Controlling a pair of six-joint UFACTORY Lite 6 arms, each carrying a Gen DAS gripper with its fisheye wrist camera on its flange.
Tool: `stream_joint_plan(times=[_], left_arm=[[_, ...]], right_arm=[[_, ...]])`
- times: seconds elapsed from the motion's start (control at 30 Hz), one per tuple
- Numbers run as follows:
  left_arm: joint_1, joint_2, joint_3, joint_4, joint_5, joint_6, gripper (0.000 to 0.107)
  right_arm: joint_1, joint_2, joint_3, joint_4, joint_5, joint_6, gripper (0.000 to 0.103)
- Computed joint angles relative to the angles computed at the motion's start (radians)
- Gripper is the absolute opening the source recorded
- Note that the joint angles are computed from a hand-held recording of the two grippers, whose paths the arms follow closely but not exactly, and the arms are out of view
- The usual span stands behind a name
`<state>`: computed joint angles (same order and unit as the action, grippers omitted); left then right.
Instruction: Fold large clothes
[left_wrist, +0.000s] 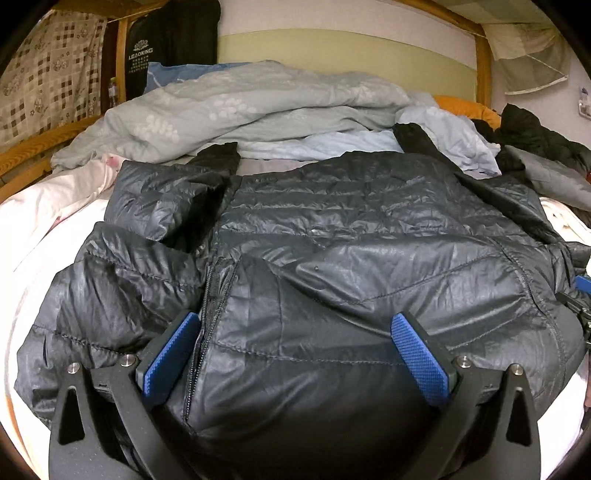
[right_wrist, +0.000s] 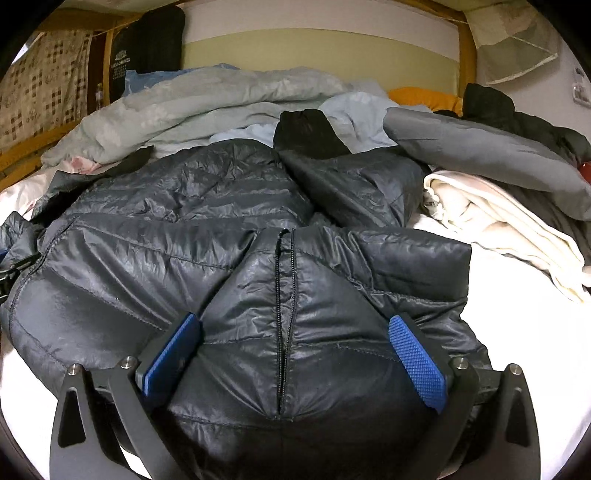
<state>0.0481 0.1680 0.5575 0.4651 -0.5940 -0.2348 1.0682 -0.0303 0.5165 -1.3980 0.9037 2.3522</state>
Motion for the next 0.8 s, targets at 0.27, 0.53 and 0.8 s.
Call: stream_joint_plan(times=[0.27,0.53,0.8], left_arm=[[0.161,-0.197,-0.142,0.214,-0.145,-0.178,0.103],[0.254,-0.342,0.119,0.764,0.026,-0.683,0.103],[0.173,0.088,0.62,1.077,0.078,-1.112,0.103]], right_arm=[[0.127,-0.086,-0.048,0.054,0.12,0.043,0.103],[0.175,-0.284,0.053,0.204,0.294,-0.195,0.103],[-0.381,-0.404,0.232,0.419,-0.354,-0.67,0.103]])
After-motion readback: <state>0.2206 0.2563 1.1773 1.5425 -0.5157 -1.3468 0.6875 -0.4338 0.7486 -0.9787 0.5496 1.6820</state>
